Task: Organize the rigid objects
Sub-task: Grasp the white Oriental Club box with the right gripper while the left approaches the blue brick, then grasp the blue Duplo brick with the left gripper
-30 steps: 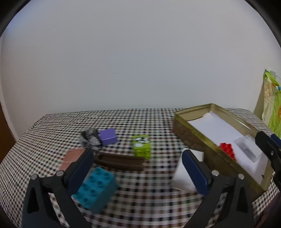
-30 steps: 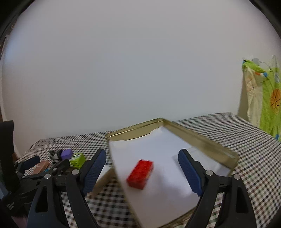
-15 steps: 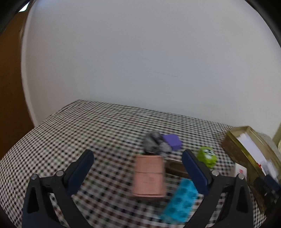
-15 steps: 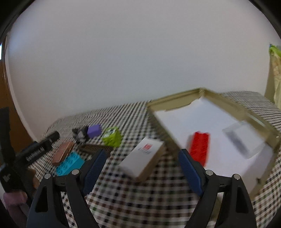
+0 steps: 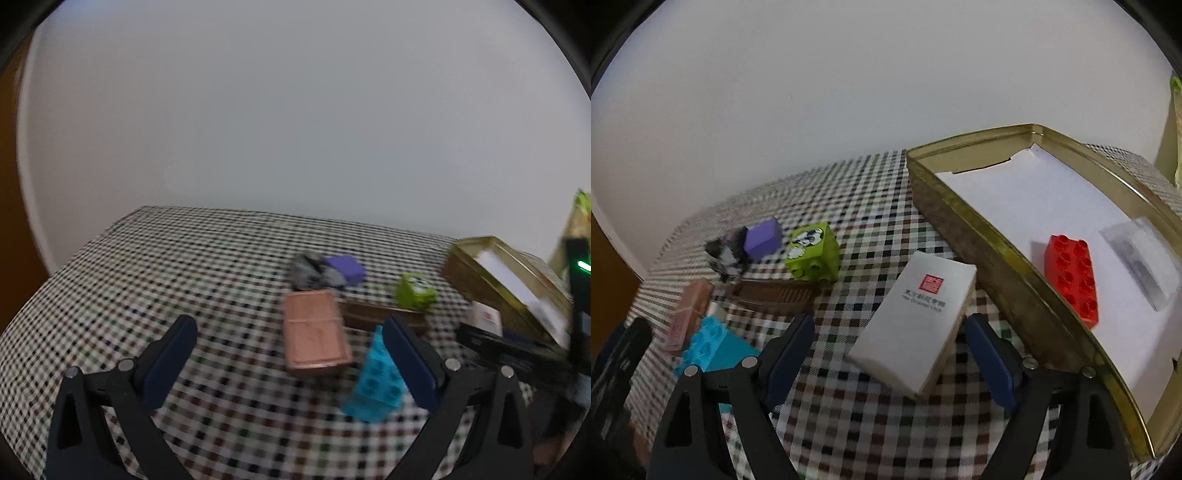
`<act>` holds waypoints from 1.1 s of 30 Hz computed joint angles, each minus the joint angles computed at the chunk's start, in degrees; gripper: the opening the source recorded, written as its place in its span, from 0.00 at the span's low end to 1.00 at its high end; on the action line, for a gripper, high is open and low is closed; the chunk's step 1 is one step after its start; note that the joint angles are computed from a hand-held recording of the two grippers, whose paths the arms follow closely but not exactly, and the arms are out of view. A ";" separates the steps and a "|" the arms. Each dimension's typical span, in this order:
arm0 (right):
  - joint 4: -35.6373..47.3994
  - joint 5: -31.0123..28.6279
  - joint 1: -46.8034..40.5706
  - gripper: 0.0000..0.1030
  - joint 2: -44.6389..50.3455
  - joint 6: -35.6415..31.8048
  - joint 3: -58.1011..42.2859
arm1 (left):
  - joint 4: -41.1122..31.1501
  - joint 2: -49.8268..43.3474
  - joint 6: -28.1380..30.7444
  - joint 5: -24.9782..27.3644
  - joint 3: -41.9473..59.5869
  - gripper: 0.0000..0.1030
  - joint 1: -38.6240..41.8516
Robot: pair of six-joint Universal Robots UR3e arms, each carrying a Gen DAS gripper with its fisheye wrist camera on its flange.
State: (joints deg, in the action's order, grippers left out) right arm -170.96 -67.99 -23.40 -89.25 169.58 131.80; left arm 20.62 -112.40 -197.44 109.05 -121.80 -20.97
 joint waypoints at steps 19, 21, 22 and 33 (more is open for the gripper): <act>30.84 16.41 -11.24 0.44 -8.48 -38.67 -2.01 | -14.77 1.04 2.59 -12.44 4.07 0.90 -0.46; 37.49 17.65 -14.93 0.44 -12.21 -45.77 -0.99 | -15.82 -0.16 1.66 -13.73 5.51 0.90 -0.27; 39.24 18.18 -16.06 0.44 -12.93 -47.01 -0.92 | -16.74 -0.42 1.39 -14.30 6.24 0.90 -0.14; 45.44 21.50 -21.44 0.44 -17.65 -50.75 0.56 | -28.26 -6.09 -2.05 -11.62 17.42 0.39 -2.26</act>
